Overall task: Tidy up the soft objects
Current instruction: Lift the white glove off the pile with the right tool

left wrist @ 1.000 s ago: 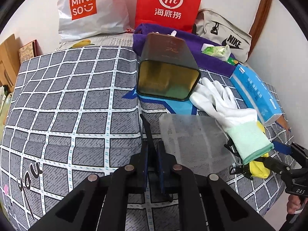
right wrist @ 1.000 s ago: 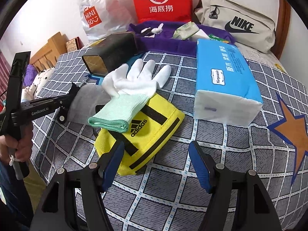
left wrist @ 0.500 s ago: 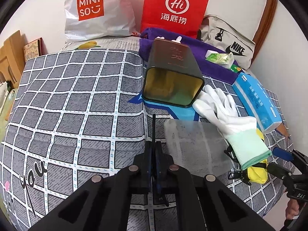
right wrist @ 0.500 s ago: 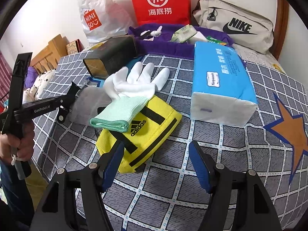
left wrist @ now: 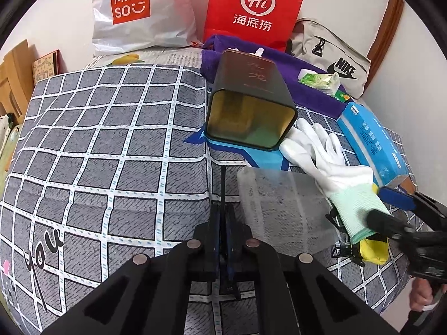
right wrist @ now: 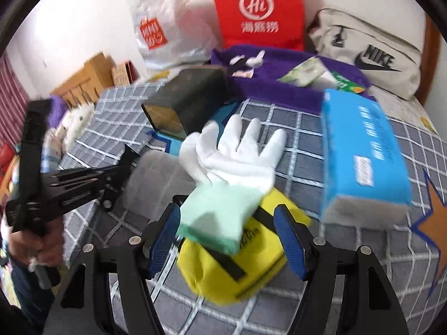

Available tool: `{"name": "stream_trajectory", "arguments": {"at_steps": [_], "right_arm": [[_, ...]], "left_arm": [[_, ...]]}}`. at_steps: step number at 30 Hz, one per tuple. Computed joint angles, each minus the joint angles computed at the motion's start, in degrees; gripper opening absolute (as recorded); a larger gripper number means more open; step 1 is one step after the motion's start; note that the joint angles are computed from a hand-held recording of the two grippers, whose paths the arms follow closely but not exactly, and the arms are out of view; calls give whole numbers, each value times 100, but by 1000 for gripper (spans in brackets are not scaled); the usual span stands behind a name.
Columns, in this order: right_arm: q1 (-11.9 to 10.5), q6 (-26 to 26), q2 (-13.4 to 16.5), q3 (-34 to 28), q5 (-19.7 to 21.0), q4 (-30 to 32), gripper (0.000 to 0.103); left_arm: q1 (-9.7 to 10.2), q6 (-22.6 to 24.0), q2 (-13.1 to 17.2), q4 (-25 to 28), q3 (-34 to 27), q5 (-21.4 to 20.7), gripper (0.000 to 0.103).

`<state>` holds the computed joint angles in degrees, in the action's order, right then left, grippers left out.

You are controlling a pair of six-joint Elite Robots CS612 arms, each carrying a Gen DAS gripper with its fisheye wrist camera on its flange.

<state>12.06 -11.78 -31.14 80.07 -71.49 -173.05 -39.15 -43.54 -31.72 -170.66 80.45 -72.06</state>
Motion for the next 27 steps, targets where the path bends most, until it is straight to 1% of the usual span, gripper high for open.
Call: {"name": "stream_trajectory", "arguments": {"at_steps": [3,6,7,8,9,10,11,12,13,14,15,20,27], "right_arm": [[114,-146,117,-201,-315,150,69],[194,-394,168,-241,-563,60,69],[212,-489,183,-239,-624,-11,63],[227,-598,198,-232,-668,-96,50],[245,-732,213,-221,-723,-176,43],[253,-800,222,-218,-765,-200,31],[253,-828,221,-211,-795,-221,23],[233,-831,217,-204,-732,-220,19],[203,-796,204,-203,-585,-147,13],[181,-779,190,-201,-465,-81,11],[146,-757,169,-180,-315,-45,10],[43,-651,39,40,43,-313,7],[-127,-291,-177,330,310,-822,7]], "left_arm": [[5,20,13,-10,-7,-23,4],[19,34,27,-47,-15,-80,4],[26,29,34,-64,-20,-105,4],[29,27,37,-77,-20,-116,4],[33,34,42,-92,-23,-131,4],[40,44,45,-101,-28,-148,4],[43,48,44,-112,-25,-156,4],[47,53,45,-123,-25,-165,4],[49,55,45,-128,-25,-171,4],[51,55,45,-131,-23,-175,4],[50,54,45,-135,-22,-172,4],[52,45,38,-121,-26,-168,4],[11,93,-45,-196,34,14,4]]}}
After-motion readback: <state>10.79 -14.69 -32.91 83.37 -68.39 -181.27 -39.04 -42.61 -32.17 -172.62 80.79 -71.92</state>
